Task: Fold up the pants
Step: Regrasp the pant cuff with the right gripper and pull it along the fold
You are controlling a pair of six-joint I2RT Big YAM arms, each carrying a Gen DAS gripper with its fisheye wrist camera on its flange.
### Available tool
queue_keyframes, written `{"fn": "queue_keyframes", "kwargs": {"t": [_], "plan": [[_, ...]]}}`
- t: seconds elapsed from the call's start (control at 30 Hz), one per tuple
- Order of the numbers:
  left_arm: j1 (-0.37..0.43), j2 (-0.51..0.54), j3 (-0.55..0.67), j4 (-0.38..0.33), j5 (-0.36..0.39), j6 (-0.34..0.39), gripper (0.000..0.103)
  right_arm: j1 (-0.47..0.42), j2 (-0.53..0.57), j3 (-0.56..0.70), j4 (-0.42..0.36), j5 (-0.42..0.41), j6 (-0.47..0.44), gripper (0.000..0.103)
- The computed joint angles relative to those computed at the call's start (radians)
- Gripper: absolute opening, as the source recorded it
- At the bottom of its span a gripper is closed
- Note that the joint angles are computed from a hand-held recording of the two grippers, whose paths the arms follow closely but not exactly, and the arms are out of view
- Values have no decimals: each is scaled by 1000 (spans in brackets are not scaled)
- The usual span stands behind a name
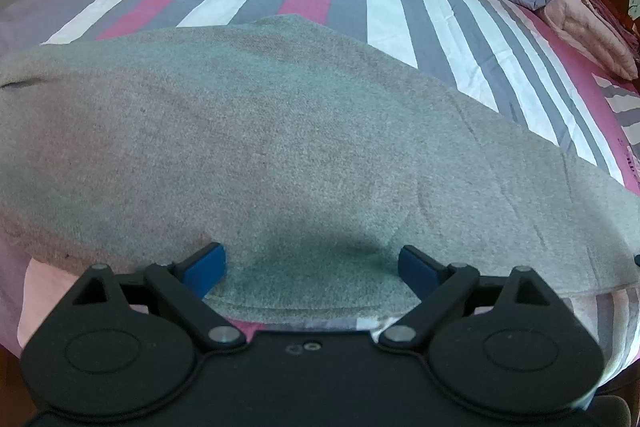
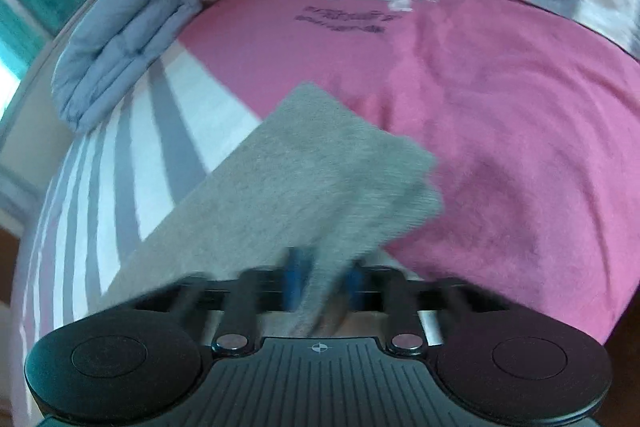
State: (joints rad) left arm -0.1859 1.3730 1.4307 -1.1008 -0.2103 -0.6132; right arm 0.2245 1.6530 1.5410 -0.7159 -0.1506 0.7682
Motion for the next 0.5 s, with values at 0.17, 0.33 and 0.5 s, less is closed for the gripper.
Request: {"fn": "queue_keyframes", "kwargs": {"t": [0.17, 0.33, 0.5], "plan": [[0, -10, -6, 10, -15, -11, 86, 3, -13, 17, -15, 19, -75, 13], [44, -33, -22, -11, -41, -12, 85, -1, 6, 18, -34, 66, -84, 13], [117, -101, -46, -24, -53, -15, 82, 10, -18, 3, 7, 125, -98, 13]]}}
